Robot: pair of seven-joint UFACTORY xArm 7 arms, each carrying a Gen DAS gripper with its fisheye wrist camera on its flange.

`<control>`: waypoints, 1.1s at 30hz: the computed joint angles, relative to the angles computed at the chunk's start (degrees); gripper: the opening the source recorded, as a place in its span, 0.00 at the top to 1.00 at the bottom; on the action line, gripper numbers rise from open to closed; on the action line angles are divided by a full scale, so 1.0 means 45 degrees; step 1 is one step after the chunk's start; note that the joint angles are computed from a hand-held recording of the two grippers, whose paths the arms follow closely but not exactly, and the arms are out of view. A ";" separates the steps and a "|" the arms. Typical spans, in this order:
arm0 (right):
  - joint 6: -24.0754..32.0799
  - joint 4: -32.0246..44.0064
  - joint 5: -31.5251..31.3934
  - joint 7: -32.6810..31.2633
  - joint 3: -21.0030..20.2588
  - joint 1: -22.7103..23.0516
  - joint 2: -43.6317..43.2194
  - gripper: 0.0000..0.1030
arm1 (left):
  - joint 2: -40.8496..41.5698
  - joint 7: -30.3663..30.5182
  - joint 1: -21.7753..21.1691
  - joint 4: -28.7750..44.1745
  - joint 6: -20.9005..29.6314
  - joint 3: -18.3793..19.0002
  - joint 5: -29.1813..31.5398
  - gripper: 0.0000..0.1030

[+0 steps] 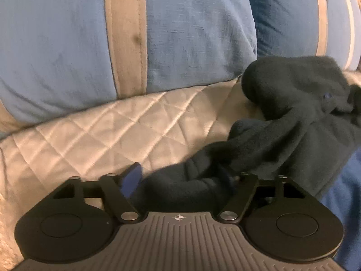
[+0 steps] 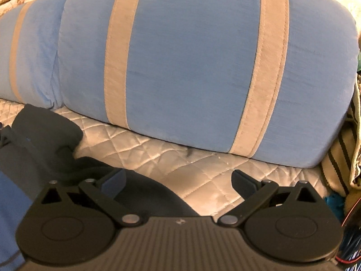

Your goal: Fold clothes

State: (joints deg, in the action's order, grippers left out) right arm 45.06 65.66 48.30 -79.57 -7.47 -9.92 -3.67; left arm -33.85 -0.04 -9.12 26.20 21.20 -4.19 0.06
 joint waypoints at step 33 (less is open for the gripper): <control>-0.2442 -0.1566 -0.1073 -0.4691 0.0785 0.1698 0.0028 0.18 | -0.0711 -0.6168 0.2780 0.0043 0.0492 -0.3718 0.6648 0.79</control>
State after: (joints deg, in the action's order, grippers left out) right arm 34.07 58.61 43.48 -100.68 -3.94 -2.28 -3.55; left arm -37.05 -27.80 3.39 26.39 23.42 -20.92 29.97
